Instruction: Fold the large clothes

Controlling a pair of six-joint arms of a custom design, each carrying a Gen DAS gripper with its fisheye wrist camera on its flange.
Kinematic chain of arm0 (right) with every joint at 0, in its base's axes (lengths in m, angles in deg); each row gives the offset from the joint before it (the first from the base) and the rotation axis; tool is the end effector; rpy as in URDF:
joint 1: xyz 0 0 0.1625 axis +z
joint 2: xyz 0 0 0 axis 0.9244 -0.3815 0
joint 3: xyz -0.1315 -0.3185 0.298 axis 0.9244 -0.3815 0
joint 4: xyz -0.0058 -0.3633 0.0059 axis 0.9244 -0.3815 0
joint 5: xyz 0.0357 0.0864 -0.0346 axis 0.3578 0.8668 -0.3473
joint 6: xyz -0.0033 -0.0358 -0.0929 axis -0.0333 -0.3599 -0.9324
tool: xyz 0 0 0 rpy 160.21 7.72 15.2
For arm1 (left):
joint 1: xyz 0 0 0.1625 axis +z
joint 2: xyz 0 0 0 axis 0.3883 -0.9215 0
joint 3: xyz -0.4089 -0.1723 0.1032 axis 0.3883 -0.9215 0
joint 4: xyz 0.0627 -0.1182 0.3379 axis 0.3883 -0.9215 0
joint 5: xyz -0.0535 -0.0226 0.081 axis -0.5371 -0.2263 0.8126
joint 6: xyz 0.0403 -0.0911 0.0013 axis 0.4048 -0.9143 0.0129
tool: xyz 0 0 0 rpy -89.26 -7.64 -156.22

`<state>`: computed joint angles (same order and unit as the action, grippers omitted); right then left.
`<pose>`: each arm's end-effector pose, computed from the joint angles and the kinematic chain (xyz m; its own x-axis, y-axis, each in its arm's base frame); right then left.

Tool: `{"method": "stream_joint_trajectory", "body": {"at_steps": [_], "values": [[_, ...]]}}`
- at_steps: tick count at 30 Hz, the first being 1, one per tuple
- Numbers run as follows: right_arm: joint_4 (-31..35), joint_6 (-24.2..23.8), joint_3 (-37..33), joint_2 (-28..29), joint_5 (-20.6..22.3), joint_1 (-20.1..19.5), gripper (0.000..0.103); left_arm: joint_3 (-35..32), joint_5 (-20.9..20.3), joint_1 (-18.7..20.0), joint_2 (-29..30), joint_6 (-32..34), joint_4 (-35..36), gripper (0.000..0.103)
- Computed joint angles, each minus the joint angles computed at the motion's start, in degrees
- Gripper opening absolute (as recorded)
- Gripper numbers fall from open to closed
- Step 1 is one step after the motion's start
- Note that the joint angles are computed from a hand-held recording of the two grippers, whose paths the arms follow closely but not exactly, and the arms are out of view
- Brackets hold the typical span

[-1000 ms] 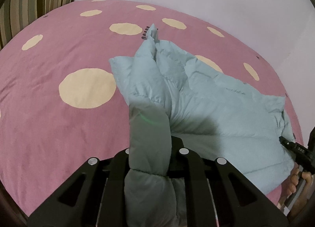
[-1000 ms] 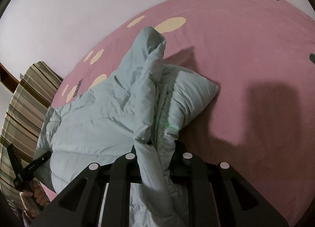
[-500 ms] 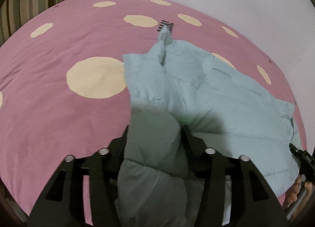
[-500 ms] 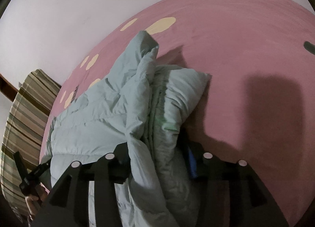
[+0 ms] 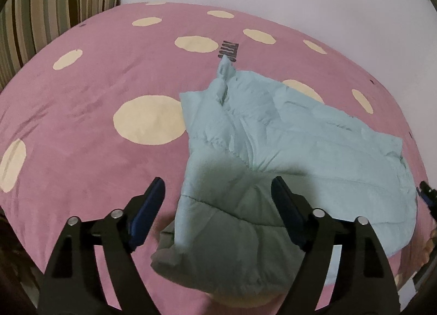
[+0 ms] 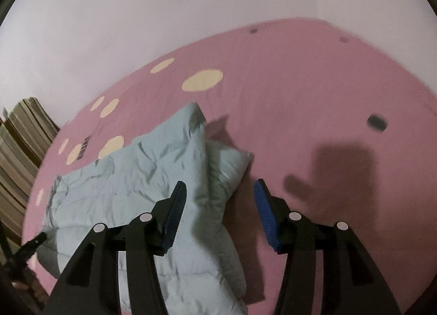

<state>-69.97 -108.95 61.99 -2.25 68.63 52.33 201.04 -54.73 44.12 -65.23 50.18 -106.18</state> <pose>0.2610 -0.3638 0.0945 -0.7579 0.5431 0.3614 -0.0175 0.5369 -0.8435 -0.0028 -0.4990 0.3436 -0.7881 0.1850 -0.5871 0.4532 0.8197 -0.3501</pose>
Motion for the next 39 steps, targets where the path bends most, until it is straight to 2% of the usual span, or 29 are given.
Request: {"method": "stream_joint_trajectory", "body": {"at_steps": [2,5,10,14,18,24,32,39], "values": [[2.31,0.54,-2.21,1.28,1.23,1.52,0.052,0.21,0.30,-0.32,-0.11,0.28,-0.04,0.081],[5.32,-0.70,-5.89,3.72,-0.34,2.78,0.051,0.12,0.19,-0.35,-0.09,0.17,0.08,0.081],[11.73,-4.69,-15.75,10.62,-7.26,2.78,0.041,0.06,0.21,-0.48,0.08,-0.02,0.08,0.081],[16.78,-6.87,-24.69,15.99,-10.21,2.78,0.040,-0.55,0.78,-0.78,0.65,0.53,0.43,0.081],[22.25,-7.49,-33.68,20.92,-10.40,2.96,0.040,-2.55,1.50,-1.18,1.26,1.44,2.00,0.081],[28.47,-6.42,-42.19,26.68,-9.84,2.13,0.040,-6.53,0.27,-0.33,2.34,1.41,5.86,0.081],[33.20,-6.71,-47.47,32.05,-7.04,1.08,0.040,-11.09,2.46,2.34,7.60,2.26,9.48,0.081],[32.84,-7.24,-47.40,32.34,-7.06,0.66,0.040,-13.47,0.16,4.70,9.78,2.27,12.48,0.082]]}}
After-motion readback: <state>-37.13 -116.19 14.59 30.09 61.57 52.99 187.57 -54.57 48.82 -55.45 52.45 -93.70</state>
